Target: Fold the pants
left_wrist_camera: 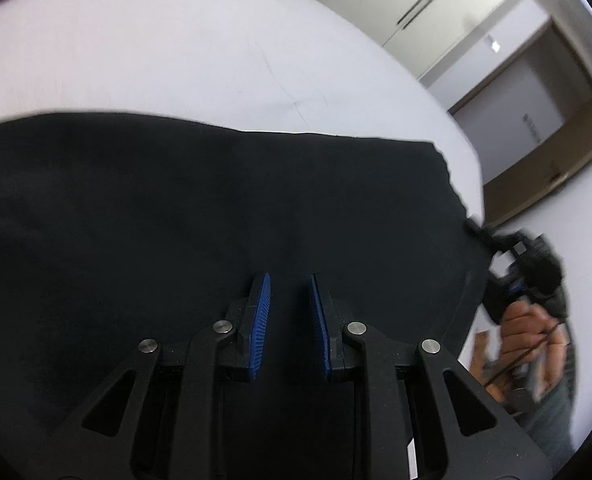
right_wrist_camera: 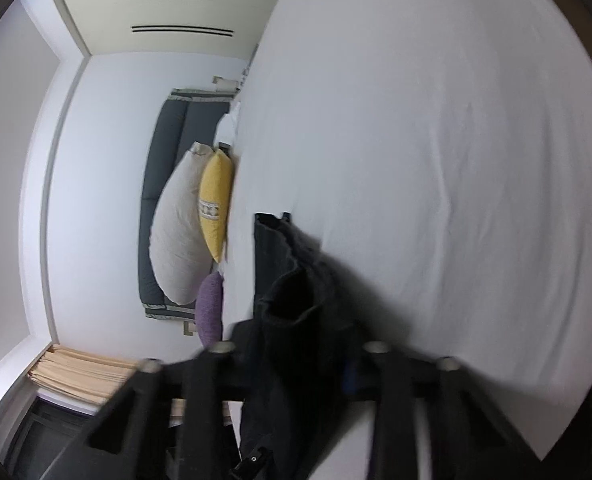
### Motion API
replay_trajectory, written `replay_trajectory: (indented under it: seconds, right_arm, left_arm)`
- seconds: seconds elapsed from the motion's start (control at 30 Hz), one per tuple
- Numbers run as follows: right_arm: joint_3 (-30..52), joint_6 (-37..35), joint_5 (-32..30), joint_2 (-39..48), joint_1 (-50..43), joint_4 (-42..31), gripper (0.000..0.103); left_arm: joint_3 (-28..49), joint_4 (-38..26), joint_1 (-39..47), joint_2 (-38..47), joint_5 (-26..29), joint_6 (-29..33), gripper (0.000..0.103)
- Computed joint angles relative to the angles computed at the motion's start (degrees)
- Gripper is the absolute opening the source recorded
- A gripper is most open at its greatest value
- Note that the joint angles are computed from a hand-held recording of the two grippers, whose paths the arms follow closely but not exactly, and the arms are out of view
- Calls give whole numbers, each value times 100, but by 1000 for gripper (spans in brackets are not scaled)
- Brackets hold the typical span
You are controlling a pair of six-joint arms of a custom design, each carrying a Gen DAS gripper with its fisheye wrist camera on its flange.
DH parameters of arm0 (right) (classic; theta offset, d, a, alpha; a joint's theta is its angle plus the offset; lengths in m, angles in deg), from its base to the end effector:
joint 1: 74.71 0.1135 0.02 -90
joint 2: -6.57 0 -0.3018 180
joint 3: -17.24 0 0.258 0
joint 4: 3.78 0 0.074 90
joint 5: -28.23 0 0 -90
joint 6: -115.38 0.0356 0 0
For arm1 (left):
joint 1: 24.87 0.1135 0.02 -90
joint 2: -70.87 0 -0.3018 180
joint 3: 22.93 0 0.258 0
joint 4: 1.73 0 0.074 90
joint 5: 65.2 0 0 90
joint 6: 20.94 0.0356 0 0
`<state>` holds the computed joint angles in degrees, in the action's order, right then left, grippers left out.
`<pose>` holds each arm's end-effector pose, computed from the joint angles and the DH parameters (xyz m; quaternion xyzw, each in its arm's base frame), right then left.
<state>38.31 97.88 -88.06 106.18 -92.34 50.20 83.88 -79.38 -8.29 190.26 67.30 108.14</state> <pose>0.2125 -0.0510 0.1142 0.4932 0.6657 0.4123 0.3790 0.4089 0.0967 0.2200 0.1811 0.9142 -0.3214 0.1675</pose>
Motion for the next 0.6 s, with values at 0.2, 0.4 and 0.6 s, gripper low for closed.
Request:
replay_trajectory:
  seconds: [0.2,0.4,0.6]
  right_arm:
    - [88,-204,393,-304,223,-511,12]
    - [556,-471,1000,-923,605,-1868,11]
    - [1958,-1531,2424,-1891,1974,-4603,12]
  left_arm:
    - [-218,172,-47,-11,24,81,19]
    - [-192,164,5,131,148,87,19]
    - [255,-326,155,411,336,203,20]
